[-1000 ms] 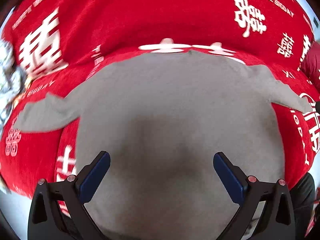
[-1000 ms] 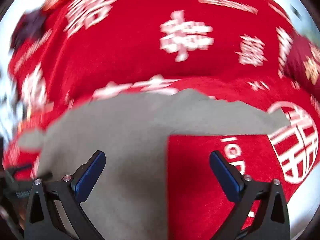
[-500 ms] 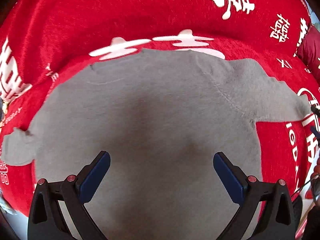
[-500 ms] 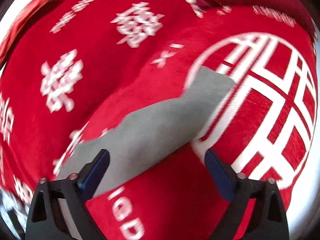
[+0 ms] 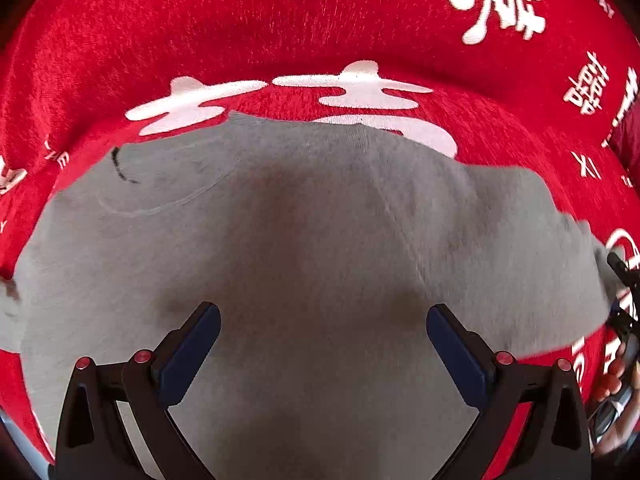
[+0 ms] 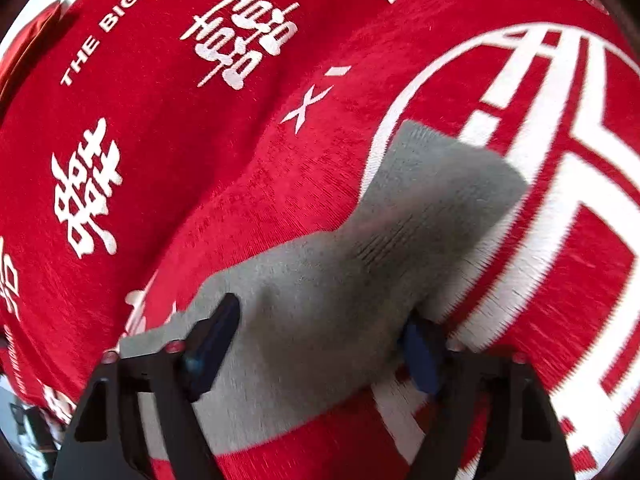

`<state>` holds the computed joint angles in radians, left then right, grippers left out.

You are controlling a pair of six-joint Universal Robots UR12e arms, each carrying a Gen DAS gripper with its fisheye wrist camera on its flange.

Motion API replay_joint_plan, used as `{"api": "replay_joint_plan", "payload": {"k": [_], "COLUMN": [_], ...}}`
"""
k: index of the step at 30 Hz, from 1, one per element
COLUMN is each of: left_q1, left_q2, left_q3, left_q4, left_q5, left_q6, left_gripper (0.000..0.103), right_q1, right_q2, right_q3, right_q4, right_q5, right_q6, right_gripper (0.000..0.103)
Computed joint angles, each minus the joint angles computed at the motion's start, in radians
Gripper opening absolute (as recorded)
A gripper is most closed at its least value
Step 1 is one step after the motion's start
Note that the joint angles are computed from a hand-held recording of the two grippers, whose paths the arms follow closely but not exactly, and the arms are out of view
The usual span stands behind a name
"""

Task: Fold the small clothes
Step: 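Grasp the grey sweater's sleeve with the right gripper and lift it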

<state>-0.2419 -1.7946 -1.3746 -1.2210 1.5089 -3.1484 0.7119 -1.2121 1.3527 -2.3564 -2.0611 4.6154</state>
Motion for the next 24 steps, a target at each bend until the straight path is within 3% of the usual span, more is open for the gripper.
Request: {"api": "replay_joint_plan", "payload": {"k": [5,6,10,14,16,19,21,22,23,24], "left_q1": [-0.012,-0.014,-0.021,-0.044,-0.058,-0.072,-0.066,-0.063,-0.061,-0.06], "left_q2": [-0.031,-0.035,-0.05,-0.074,-0.081,-0.081,-0.084,-0.086,-0.086,-0.086], "left_q3": [0.024,0.026,0.037,0.061,0.066,0.058,0.067,0.074,0.08,0.082], "left_q4": [0.015,0.022,0.037,0.029,0.041,0.076,0.058,0.045,0.035,0.03], "left_q5": [0.003,-0.001,-0.015,0.014,0.037,0.075,0.06,0.051,0.049,0.048], "left_q6": [-0.014,-0.016,-0.032,-0.04,-0.019,0.017,0.005,0.0,-0.004,-0.008], "left_gripper": [0.103,0.103,0.103,0.103,0.103,0.103,0.103,0.103,0.103,0.103], "right_q1": [-0.012,-0.009,0.018,0.009,-0.003,-0.033,-0.031,-0.028,-0.023,-0.011], "right_q2": [-0.003,-0.001,0.015,0.016,0.005,-0.019,-0.014,-0.011,-0.009,-0.009], "right_q3": [-0.003,-0.015,-0.081,-0.1,-0.07,0.025,0.028,0.017,0.007,0.0], "right_q4": [0.016,0.041,0.146,0.214,0.18,-0.01,-0.036,-0.014,-0.002,-0.008], "right_q5": [0.009,-0.004,-0.103,-0.092,-0.056,0.071,0.057,0.05,0.04,0.0], "right_q6": [0.007,-0.002,-0.056,-0.042,-0.001,0.039,0.014,-0.002,-0.009,-0.022], "right_gripper": [0.024,0.021,0.018,0.018,0.019,0.031,0.03,0.012,0.004,0.004]}}
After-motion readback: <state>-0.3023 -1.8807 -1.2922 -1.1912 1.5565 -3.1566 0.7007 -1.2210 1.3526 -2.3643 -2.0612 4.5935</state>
